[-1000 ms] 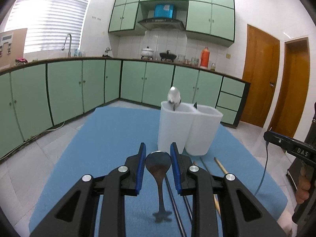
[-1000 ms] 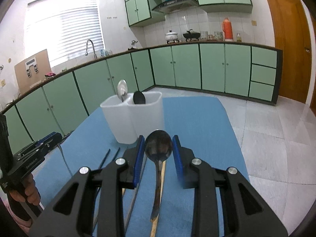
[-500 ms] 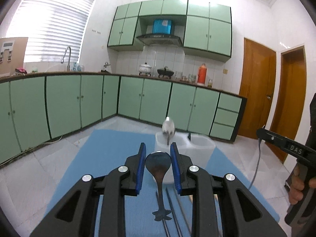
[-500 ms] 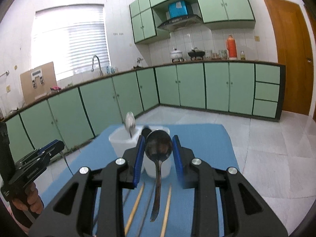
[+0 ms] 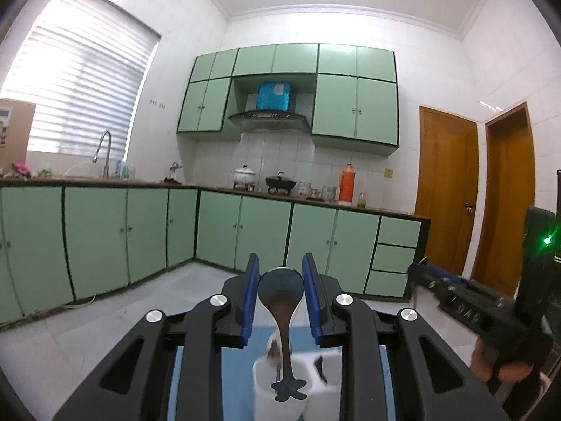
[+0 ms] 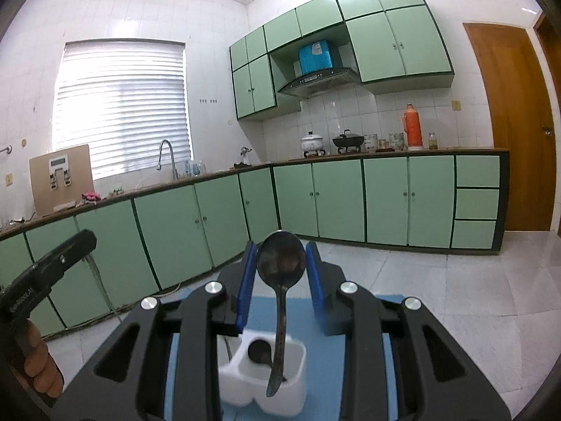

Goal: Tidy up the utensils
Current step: 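Carry both spoons over the white holder and release them inside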

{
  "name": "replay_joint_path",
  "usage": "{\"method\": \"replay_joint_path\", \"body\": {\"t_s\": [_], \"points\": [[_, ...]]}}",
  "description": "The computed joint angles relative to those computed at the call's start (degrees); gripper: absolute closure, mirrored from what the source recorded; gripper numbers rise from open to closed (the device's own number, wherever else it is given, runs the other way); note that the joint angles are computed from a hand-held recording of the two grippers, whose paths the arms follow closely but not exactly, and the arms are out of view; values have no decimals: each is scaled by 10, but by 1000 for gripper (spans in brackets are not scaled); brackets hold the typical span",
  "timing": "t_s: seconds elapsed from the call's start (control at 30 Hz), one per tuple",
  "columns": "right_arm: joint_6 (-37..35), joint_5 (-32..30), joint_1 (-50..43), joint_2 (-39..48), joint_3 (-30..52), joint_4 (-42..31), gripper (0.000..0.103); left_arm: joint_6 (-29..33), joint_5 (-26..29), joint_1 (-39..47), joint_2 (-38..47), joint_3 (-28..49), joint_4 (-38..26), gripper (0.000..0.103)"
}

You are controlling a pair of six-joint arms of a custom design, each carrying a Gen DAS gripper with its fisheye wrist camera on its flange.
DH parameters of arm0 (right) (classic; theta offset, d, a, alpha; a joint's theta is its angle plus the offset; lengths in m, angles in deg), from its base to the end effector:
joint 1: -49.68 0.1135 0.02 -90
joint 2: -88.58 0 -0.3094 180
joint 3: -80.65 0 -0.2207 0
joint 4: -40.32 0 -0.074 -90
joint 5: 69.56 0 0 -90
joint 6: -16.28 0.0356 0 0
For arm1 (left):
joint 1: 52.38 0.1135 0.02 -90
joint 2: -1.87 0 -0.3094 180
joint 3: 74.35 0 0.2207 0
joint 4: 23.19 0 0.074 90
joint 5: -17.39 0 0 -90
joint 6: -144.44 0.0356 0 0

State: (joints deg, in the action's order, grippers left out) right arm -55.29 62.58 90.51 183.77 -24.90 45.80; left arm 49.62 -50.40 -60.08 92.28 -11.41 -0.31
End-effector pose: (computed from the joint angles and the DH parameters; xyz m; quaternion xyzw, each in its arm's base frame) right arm 0.2814 0.2116 0.3171 0.0700 0.7699 0.0317 0.6336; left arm 0.3199 -0.0568 0.3125 0.1487 0.7176 -0.2133 0.6461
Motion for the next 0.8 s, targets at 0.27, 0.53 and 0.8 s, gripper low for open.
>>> {"method": "replay_joint_path", "body": {"t_s": [0.27, 0.53, 0.8], "points": [[-4, -41, -52, 92, 54, 11, 76, 7, -40, -46, 125, 92, -11, 78], [20, -82, -63, 145, 38, 33, 76, 32, -52, -58, 204, 119, -20, 78], [49, -98, -52, 176, 28, 29, 75, 43, -56, -57, 230, 109, -21, 78]]}}
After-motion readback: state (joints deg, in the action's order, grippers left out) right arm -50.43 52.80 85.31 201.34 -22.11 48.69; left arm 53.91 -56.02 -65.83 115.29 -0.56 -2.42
